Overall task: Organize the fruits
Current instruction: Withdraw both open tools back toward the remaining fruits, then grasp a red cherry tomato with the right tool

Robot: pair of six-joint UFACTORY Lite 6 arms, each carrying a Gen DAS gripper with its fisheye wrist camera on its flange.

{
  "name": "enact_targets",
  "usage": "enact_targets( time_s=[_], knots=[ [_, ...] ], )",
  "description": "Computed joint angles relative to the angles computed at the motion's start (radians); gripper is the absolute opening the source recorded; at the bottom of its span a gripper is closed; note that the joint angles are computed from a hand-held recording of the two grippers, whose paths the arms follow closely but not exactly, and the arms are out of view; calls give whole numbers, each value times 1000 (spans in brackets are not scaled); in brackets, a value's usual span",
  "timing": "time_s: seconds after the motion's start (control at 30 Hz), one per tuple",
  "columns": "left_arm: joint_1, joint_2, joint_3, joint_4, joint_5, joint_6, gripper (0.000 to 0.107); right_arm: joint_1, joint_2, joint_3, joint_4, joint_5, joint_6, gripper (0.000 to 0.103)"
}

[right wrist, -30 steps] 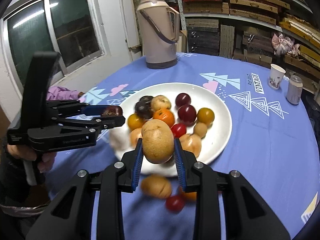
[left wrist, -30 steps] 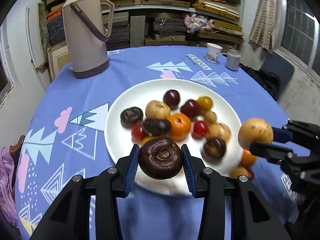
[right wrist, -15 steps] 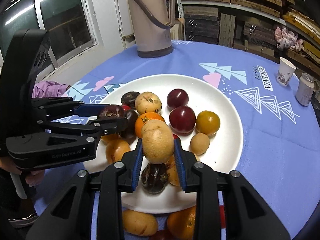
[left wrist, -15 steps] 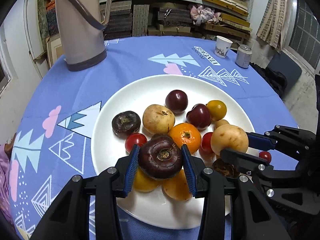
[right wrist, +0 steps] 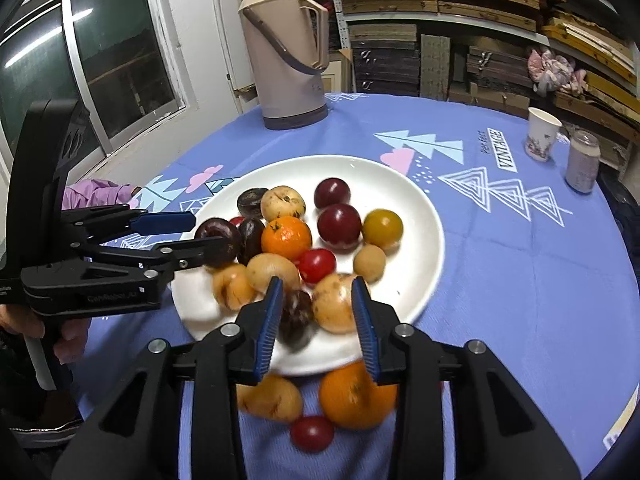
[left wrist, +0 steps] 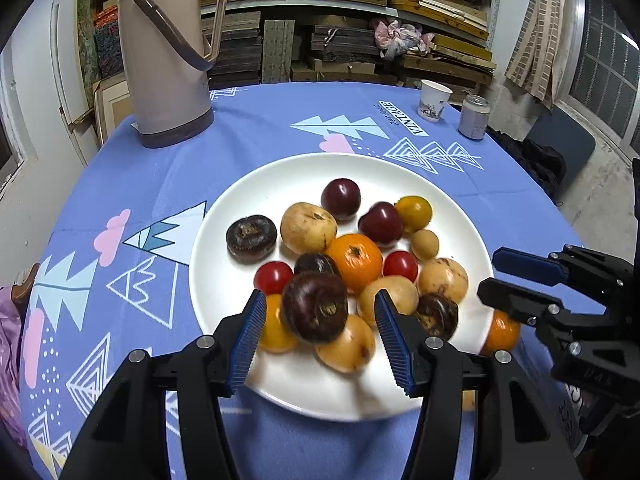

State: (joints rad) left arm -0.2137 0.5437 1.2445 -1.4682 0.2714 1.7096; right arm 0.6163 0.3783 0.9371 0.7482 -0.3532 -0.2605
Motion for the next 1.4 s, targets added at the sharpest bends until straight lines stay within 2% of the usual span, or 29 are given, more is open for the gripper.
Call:
enact_targets(
  time_s=[0.4,0.6,0.83,1.27,1.4],
  knots=[
    [8,-131,-176,-184,10,214,57,75,-218,-275,98,-113,26,38],
    [-19,-192,-277,-280,22,338,58,168,-231,-349,197,-135,-31,38],
    [-34,-218,-345,-328,22,388,59,241,-125,-323,153,-127,43,38],
    [-27,-252,-406,-338,44,420,63,194,28,-180,130,-62,39,37],
    [-30,-256,-414,-334,45,420,63,186,50,-150,165,-57,1,31]
  ],
)
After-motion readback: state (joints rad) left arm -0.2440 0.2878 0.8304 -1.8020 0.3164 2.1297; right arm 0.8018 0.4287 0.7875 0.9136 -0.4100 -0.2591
